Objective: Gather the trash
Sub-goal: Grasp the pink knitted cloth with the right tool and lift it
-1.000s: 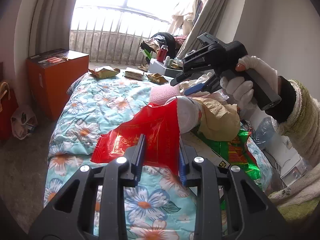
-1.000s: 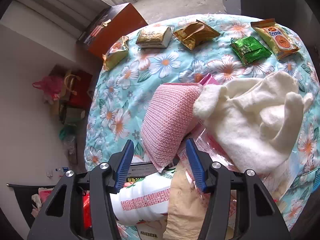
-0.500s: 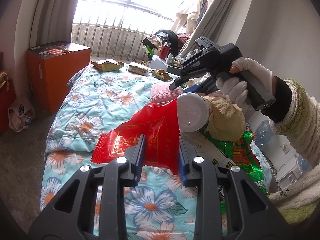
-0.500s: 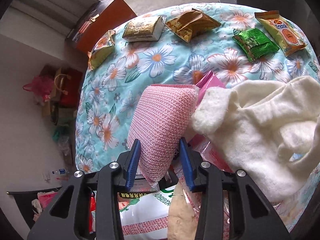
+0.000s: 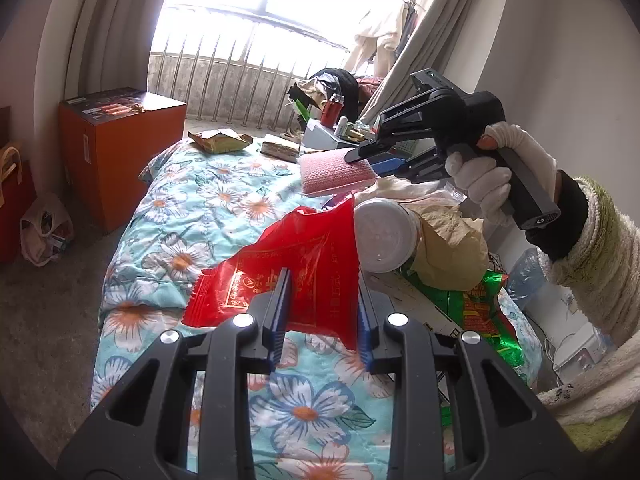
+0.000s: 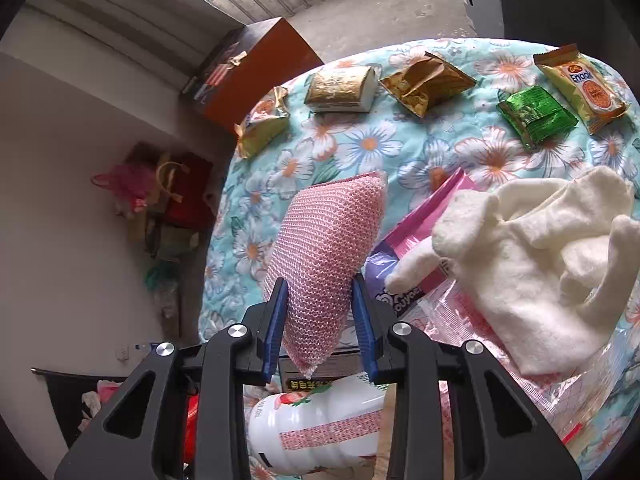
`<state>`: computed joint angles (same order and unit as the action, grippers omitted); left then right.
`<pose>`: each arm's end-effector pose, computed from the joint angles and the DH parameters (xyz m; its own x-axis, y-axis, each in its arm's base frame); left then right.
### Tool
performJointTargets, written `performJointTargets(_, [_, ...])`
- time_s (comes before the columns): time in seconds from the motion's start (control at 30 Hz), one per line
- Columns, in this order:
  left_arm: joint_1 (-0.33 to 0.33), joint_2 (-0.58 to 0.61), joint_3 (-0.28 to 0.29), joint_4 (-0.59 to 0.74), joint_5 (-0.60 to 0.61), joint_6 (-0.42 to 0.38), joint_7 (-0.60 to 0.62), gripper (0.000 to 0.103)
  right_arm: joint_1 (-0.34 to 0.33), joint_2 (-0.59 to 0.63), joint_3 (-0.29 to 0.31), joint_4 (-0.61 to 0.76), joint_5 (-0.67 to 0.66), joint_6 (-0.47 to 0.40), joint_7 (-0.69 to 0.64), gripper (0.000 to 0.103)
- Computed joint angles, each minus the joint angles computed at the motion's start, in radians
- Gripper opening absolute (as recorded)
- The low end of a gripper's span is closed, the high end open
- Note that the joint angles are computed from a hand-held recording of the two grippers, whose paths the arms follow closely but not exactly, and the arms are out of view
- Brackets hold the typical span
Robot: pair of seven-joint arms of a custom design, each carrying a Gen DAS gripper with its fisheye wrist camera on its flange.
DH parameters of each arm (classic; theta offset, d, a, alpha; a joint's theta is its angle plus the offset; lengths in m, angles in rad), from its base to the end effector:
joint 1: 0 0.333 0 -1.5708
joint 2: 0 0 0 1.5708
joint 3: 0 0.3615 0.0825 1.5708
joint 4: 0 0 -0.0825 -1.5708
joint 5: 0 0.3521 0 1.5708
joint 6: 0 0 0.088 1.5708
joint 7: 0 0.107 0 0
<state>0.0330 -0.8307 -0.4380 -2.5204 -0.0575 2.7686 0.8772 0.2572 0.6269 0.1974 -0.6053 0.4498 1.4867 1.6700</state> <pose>0.2613 -0.1869 0.6731 0.0867 -0.9396 0.3311 -0.4969 -0.3288 -0.8031 0.6268 0.2849 0.7111 0.3901 -0.7501 -0.5340 -0.9208 -0.3227 -0.2192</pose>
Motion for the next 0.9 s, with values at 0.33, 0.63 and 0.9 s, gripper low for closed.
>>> performJointTargets(0.33, [0.020,-0.025,-0.016,0.060,0.019,-0.005,0.007,0.027,-0.137,-0.265,0.010,-0.361,0.264,0.141,-0.155,0.031])
performJointTargets(0.63, [0.007,0.062,-0.041,0.220,0.056,0.023,0.081,0.027,-0.247,-0.550,-0.139,-0.674,0.515,0.199,-0.363,0.031])
performJointTargets(0.9, [-0.168,0.387,-0.023,0.507,0.035,0.059,0.261,0.027,-0.322,-0.729,-0.344,-0.903,0.568,0.278,-0.425,0.031])
